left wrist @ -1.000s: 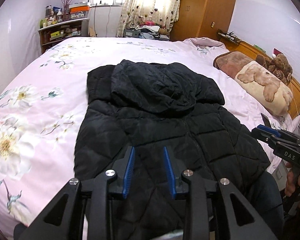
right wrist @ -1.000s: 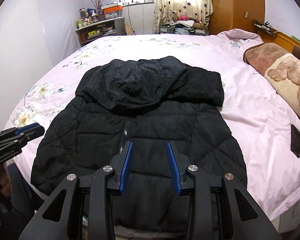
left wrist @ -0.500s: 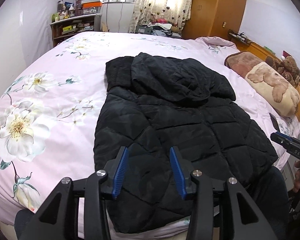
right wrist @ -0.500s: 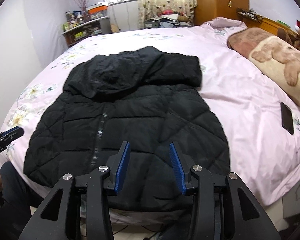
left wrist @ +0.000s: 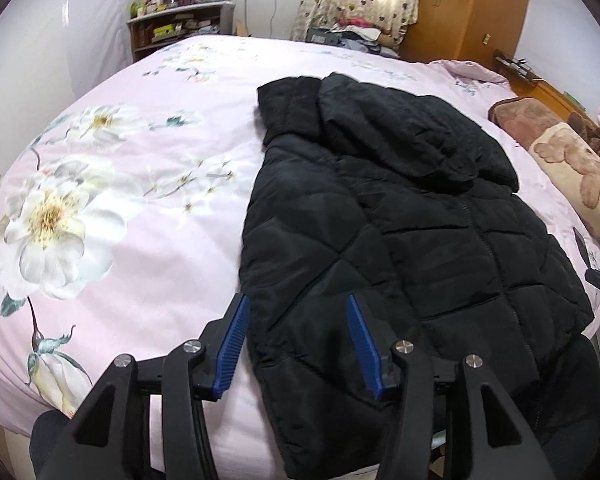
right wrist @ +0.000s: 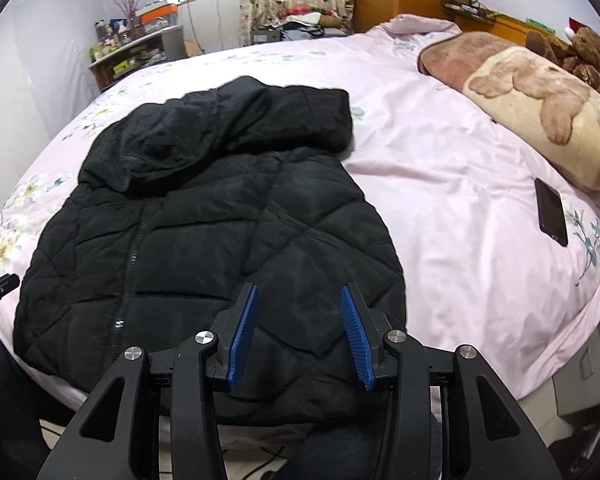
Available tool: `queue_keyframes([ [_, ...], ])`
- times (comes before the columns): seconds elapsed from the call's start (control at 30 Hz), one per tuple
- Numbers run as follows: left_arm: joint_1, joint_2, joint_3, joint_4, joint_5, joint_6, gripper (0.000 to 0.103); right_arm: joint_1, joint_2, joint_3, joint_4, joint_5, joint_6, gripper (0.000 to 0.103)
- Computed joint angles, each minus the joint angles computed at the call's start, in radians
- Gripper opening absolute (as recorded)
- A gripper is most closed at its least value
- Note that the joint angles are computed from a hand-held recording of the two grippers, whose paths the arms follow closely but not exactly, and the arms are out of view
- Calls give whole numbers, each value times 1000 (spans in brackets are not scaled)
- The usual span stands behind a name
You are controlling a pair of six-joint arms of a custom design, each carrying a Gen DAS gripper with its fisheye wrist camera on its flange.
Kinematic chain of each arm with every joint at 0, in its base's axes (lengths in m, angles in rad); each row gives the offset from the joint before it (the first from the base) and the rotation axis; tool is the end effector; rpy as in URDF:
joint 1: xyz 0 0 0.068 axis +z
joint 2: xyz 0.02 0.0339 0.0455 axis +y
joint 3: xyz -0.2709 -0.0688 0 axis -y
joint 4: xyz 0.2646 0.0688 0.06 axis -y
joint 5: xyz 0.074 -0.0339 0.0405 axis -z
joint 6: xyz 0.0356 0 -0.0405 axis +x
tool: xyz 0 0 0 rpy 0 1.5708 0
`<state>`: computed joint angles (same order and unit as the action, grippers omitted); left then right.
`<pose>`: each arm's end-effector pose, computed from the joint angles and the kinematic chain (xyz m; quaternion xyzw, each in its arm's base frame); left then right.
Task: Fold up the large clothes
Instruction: 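Move both tools to one side edge of the jacket and close on it, then lift the gripped side edge of the jacket with both tools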
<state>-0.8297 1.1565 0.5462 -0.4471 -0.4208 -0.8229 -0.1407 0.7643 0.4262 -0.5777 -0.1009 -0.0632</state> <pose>0.1555 -0.1484 0.1662 -0.0498 0.9461 -0.0457 0.3168 0.1595 -0.0190 0.1830 0.0204 0.9456 0.0148 0.3245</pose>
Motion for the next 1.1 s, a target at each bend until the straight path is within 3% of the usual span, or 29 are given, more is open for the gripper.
queue_keyframes([
  [0.13, 41, 37, -24, 38, 46, 7, 56, -75, 76, -3, 41, -29, -49, 54],
  [0.47, 70, 125, -80, 174, 155, -12, 65, -267, 355, 46, 127, -125, -114, 55],
  [0.67, 56, 183, -87, 234, 177, -16, 73, -345, 520, 105, 107, -218, -129, 56],
  [0.97, 23, 189, -115, 262, 164, -45, 74, -406, 666, 167, 15, -344, -195, 56],
  [1.03, 31, 199, -101, 249, 174, -33, 68, -407, 673, 175, 3, -348, -203, 53],
  [1.1, 36, 202, -81, 232, 192, -10, 46, -408, 671, 189, -17, -365, -213, 33],
])
